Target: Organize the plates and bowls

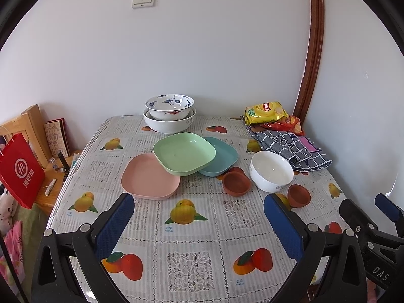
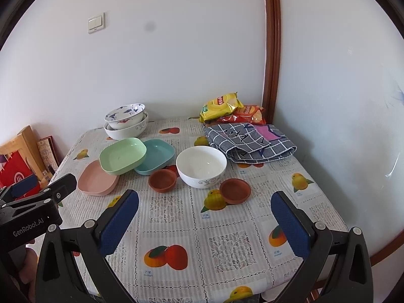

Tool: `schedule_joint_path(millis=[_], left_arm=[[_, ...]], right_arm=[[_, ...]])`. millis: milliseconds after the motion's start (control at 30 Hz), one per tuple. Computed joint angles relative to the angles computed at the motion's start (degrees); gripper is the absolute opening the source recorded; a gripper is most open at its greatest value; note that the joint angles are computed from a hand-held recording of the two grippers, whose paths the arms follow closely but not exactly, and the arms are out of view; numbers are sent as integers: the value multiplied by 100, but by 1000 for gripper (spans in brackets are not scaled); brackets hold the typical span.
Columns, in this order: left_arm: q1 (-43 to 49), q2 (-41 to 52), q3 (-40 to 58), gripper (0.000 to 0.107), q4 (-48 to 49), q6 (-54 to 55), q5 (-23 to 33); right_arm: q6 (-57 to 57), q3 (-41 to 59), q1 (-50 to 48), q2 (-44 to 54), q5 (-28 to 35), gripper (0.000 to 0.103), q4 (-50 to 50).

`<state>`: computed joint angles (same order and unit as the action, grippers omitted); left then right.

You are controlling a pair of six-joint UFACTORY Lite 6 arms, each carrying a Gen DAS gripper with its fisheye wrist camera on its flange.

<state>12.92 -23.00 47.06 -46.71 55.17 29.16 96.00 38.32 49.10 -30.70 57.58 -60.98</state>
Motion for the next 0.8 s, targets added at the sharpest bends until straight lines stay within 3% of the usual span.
schedule_joint_path(millis=[433,733,800], left_arm=[[-146,883,553,103,-183,192,-131],[-85,1914,1351,103,-69,43,-261],[-84,2188,1585,103,32,-96,-287]], right_arm=[[-94,522,-478,827,-430,103,-126],[-81,888,-1194,1593,-1770,103,-474],[-239,993,-1434,1735,-2320,103,-442]])
